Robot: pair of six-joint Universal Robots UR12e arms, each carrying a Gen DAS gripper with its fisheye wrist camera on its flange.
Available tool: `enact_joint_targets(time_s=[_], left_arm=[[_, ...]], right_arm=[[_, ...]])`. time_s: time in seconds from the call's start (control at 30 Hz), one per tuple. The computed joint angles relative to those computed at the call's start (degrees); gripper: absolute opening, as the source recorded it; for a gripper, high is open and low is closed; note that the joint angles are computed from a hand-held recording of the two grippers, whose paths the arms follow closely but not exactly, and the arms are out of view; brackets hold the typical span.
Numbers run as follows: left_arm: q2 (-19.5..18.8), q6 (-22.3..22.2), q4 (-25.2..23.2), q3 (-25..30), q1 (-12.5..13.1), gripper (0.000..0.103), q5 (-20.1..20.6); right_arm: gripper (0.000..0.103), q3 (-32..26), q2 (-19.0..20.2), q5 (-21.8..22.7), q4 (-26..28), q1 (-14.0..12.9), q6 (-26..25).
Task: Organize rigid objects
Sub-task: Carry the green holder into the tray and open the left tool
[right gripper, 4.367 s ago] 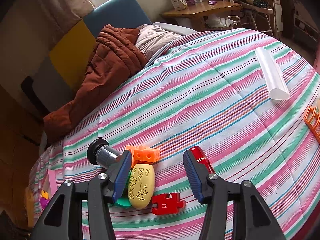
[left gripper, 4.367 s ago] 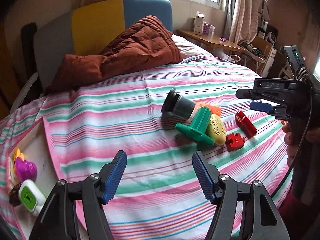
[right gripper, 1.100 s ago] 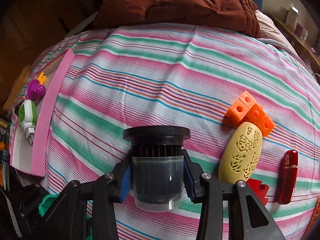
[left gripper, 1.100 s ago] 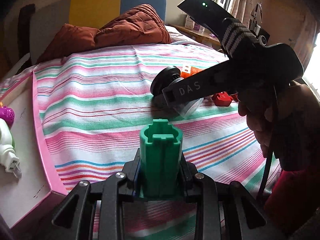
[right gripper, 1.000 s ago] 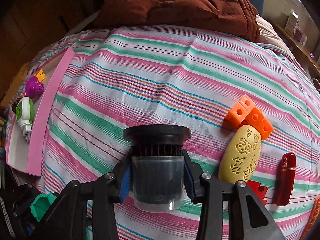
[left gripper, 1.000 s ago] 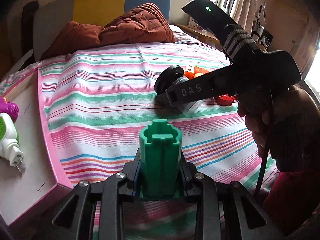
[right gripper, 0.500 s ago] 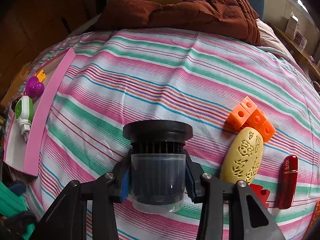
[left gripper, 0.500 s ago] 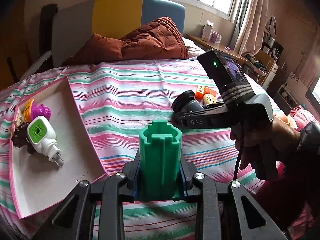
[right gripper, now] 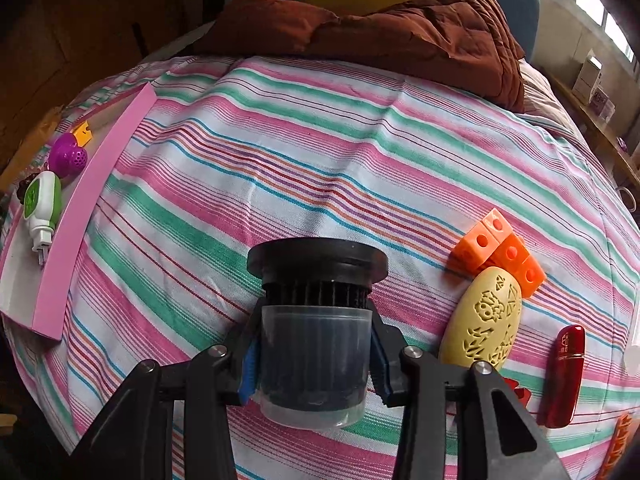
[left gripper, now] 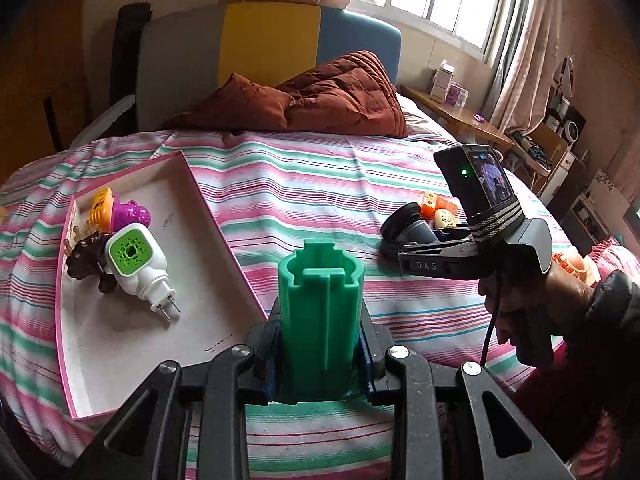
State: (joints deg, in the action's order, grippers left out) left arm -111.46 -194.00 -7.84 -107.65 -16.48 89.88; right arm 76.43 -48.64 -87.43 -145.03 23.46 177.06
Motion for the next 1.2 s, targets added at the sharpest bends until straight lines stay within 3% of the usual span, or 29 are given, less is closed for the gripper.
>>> enact_joint_targets(time_s=[0.2,0.37,0.53,0.63,0.8,0.97,1.2], left_arm=[[1.2,-2.2,0.8,-1.7,1.5,0.031,0.6],[2.6,-5.9,1.2,-3.6,4.0,0.031,4.5],[3.0,-9.2,-1.3,-4.5,6.4,0.031,9.4],[2.9,-10.1,-3.2,-4.7,7.3,0.031,10.1],[1.8,-8.6,-5.2,-3.7,8.0,0.031,9.6],[-0.5,-8.6,-7.3,-0.9,8.3,0.031,11.6],[-1.9,-7.8,-5.6,0.4,8.5,0.038,14.9]], right_arm=[[0.043,0.0,0.2,-0.2,-0.6,0.0,-0.5],[0.043,-0.1,0.3,-0.4,-0.6,0.1,-0.6],[0.043,-0.1,0.2,-0.8,-0.6,0.2,-0.8],[0.043,-0.2,0.3,-0.8,-0.5,0.2,-0.8],[0.043,-0.2,0.3,-1.0,-0.6,0.3,-0.8],[0.043,-0.2,0.3,-0.9,-0.5,0.3,-0.6],[0.043,-0.1,0.2,-0.9,-0.6,0.4,-0.5]])
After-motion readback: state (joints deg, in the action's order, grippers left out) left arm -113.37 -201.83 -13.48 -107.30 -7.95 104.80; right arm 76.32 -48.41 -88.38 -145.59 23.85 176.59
